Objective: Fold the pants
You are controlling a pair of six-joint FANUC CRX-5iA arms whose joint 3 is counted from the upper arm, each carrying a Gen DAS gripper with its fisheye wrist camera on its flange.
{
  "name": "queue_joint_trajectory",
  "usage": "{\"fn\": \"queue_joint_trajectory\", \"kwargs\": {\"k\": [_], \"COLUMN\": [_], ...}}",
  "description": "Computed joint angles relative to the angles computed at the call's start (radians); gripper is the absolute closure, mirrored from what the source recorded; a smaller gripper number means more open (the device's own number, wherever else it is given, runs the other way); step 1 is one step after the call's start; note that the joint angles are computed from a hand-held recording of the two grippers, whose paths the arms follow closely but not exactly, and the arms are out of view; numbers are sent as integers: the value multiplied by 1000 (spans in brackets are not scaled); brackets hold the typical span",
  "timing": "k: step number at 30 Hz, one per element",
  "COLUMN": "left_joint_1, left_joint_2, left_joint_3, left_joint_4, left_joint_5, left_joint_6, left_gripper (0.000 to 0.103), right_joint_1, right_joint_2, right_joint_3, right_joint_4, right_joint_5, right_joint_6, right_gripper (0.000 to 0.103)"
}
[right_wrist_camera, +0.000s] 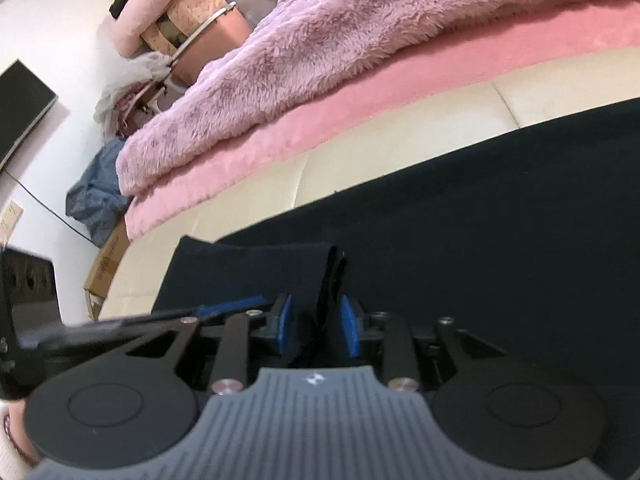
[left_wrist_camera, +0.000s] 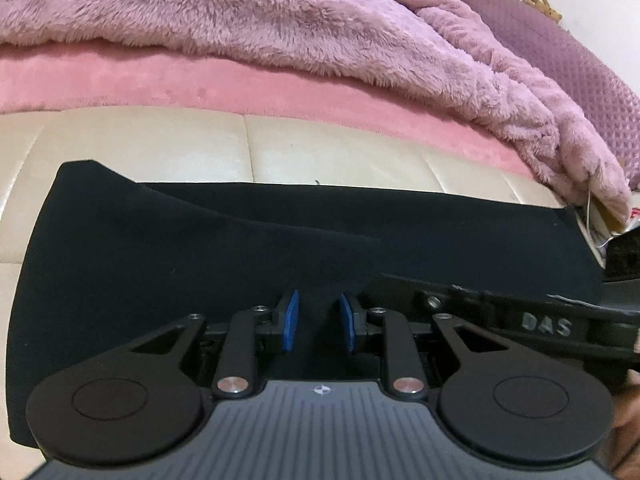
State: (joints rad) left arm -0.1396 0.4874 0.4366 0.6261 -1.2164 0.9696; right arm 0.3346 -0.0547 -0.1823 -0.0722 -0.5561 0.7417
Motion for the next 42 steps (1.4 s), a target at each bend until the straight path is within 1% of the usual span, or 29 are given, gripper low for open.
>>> {"fn": "queue_joint_trajectory", "kwargs": {"k": [2,3,6,8,10,11,12,13,16,19,21,22,24,26,28,30,33,39,42], "left_joint_1": [4,5,10,15,18,19,19,19,32,57,75,85,104,124,145,159,169,148,123], "left_joint_2": [0,0,2,7,10,9,7,3,-21,-66,-92,-110,-143,-174,-198,-216,-238,-259,-261], "left_joint_3": [-9,-12,-14,-15,-18,-21,-21,-21,-36,-67,-70,-75,-84,-99,-114,-129,-151,-182,-186], "left_joint_4": [14,18,32,47,61,64,63,60,82,99,80,64,26,3,-7,-8,6,42,53], "left_joint_5": [3,4,2,-2,-1,3,3,5,13,51,79,100,141,168,181,181,175,156,147], "left_joint_6": [-1,4,13,27,47,50,49,51,41,29,44,49,80,116,150,171,183,137,118], "left_gripper": [77,78,78,78,78,78,78,79,79,79,79,79,79,79,79,79,79,79,79], "right_joint_1": [-3,-8,-32,-44,-64,-78,-84,-83,-81,-58,-52,-46,-46,-44,-40,-49,-72,-135,-167], "right_joint_2": [13,20,32,26,15,9,6,5,17,28,30,35,40,38,38,36,43,27,11], "right_joint_3": [-2,2,21,20,13,10,5,0,20,42,70,92,141,190,247,310,424,598,655], "right_joint_4": [-3,-26,-145,-193,-280,-347,-381,-388,-388,-290,-255,-223,-205,-185,-138,-123,-109,-68,-28], "right_joint_5": [30,43,66,63,68,76,86,99,79,57,25,-4,-55,-94,-136,-187,-293,-464,-536], "right_joint_6": [-7,3,58,100,153,184,188,176,174,114,100,85,95,112,118,145,183,231,253], "right_gripper": [80,80,82,89,91,91,92,96,102,103,103,103,103,103,103,103,103,103,103]}}
